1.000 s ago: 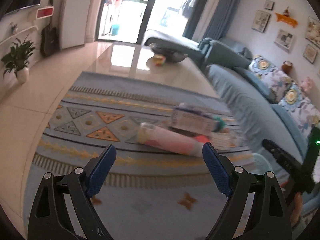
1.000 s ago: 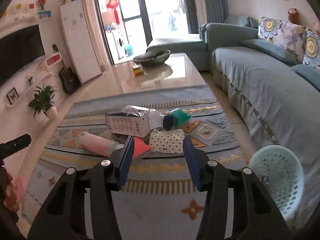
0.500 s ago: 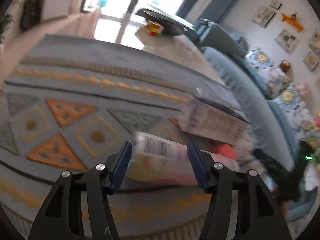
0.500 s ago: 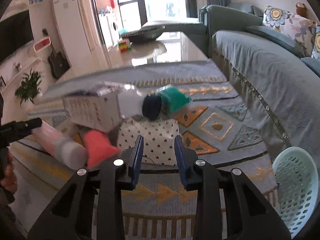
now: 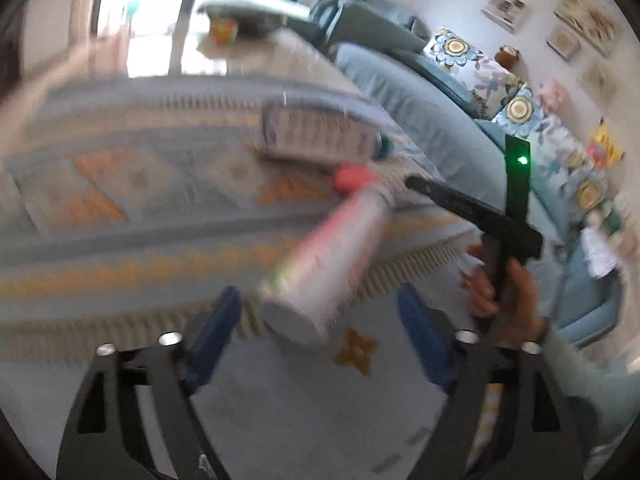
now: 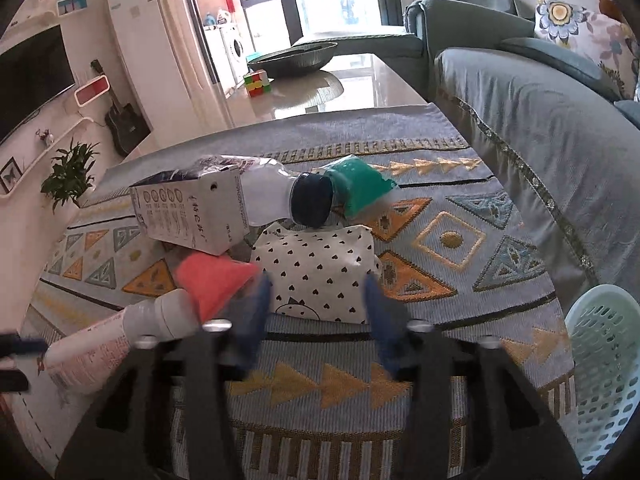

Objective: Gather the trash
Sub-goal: 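Grasp the pink-labelled milk bottle with the left tool while the right tool grasps the pink paper cup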

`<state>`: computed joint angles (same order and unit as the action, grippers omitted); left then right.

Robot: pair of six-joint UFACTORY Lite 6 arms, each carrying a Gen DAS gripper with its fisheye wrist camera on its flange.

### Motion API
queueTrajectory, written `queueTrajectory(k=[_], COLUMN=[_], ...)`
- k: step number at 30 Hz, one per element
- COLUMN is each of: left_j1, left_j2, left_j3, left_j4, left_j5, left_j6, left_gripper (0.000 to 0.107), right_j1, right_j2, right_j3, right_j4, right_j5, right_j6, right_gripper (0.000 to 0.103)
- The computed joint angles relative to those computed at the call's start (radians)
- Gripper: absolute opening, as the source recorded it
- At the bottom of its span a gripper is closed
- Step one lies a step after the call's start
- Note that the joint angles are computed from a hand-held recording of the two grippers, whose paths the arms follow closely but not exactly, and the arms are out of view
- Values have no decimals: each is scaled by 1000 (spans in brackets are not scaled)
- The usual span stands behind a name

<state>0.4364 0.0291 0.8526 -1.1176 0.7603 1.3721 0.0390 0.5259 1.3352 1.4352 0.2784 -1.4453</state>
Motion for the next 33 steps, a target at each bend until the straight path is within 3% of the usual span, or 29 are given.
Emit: queueTrajectory(k=[3, 7, 11, 13, 15, 18, 22, 28, 33], left_j1=[-78, -256, -380, -412, -428, -394, -248, -71, -59], left_j2=[144, 294, 332, 330, 317, 271, 140, 74, 88], left_j3=[145, 311, 317, 291, 248, 175, 4, -67, -58], left_j4=[16, 184, 352, 384, 315, 101, -177, -247, -271], left_j5=[14, -81, -237, -306, -371, -353, -240, -202, -190], left_j6=[-50, -225, -413, -463, -416, -247, 3, 64, 66], left_gripper=[84, 83, 80, 67, 60, 47, 46, 46, 46], right_j1=[4, -2, -2, -1, 11, 24, 56, 143, 178], right_j2=[-8, -33, -40, -30, -15, -11, -6, 110, 220], right_j3=[-9, -33, -28, -9, 12, 19, 32, 198, 345], right_j4=[22, 70, 31, 5, -60, -125, -161, -435, -652], right_j5=[-3, 29, 62, 66, 28, 40, 68, 95, 117], right_j6=[-25, -89, -56, -25, 39, 74, 91, 353, 552], right_gripper=[56, 56, 57, 58, 60, 60, 60, 61, 69])
